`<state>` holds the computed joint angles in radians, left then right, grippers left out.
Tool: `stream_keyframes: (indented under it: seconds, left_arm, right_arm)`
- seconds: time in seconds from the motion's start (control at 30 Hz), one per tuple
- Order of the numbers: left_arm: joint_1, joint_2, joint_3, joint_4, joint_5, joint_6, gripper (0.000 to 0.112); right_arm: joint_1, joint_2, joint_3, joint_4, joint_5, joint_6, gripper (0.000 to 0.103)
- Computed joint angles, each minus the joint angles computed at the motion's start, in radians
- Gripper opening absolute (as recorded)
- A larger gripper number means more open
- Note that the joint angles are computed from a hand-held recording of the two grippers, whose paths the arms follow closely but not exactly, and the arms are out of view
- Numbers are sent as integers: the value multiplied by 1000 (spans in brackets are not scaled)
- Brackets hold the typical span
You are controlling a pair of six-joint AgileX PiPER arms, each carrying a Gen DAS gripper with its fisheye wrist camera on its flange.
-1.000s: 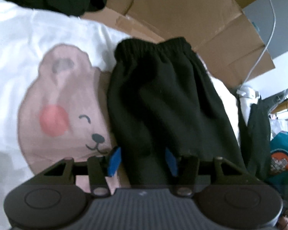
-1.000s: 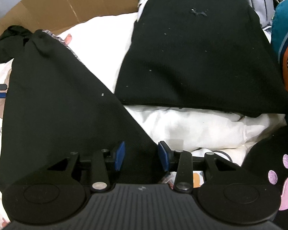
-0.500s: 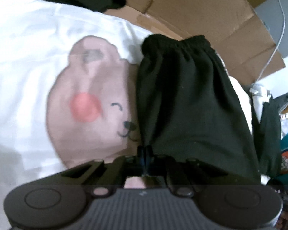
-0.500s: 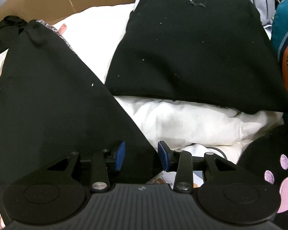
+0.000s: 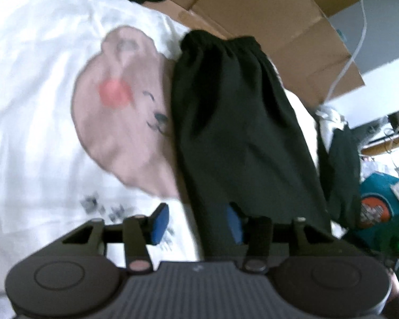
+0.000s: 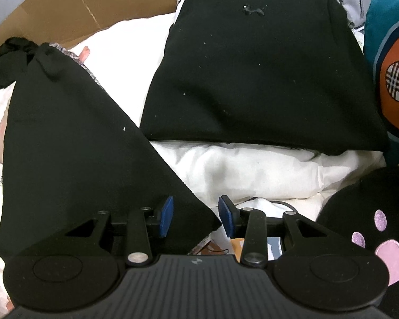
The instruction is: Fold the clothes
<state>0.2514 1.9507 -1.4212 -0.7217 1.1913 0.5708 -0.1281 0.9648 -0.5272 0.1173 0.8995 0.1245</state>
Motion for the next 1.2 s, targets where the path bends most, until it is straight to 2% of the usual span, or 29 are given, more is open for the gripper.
stream_keyframes:
  seconds: [0.33,0.37,0.43,0.47,0.57,0.8,0.93,1.1,1.2]
  left_arm:
    - [-23,-104,271,-22,14,99,51]
    - [-25,-108,291,-23,15,105,51]
    - [-32,-115,321,-19,10,114,51]
    - [-37,-118,334,-15,2,116,51]
    - [-49,-122,359,-15,-34,115,51]
    - [-46,-124,365,-31,-53,134,50]
    - [-51,-115,386,-76,-75,168,50]
    - [-62,-117,404,-106,-109,196,19]
    - [-52,-136,398,-117,-109,215,6]
  right_arm:
    - [-179,48,48,168,15,-267,40]
    - [-200,54,50,188,22,-298,28]
    - [-246,63,53,228,38,-362,12]
    - [-260,62,51,236,44,-381,10]
    - [-272,52,45,232,52,-393,9]
    - [-246,33,43,197,41,-330,8]
    - [-286,31,45,213,59,-349,9]
    - [-281,-2,27,195,101,-358,10]
    - [-276,-30,11,184,130,-344,11]
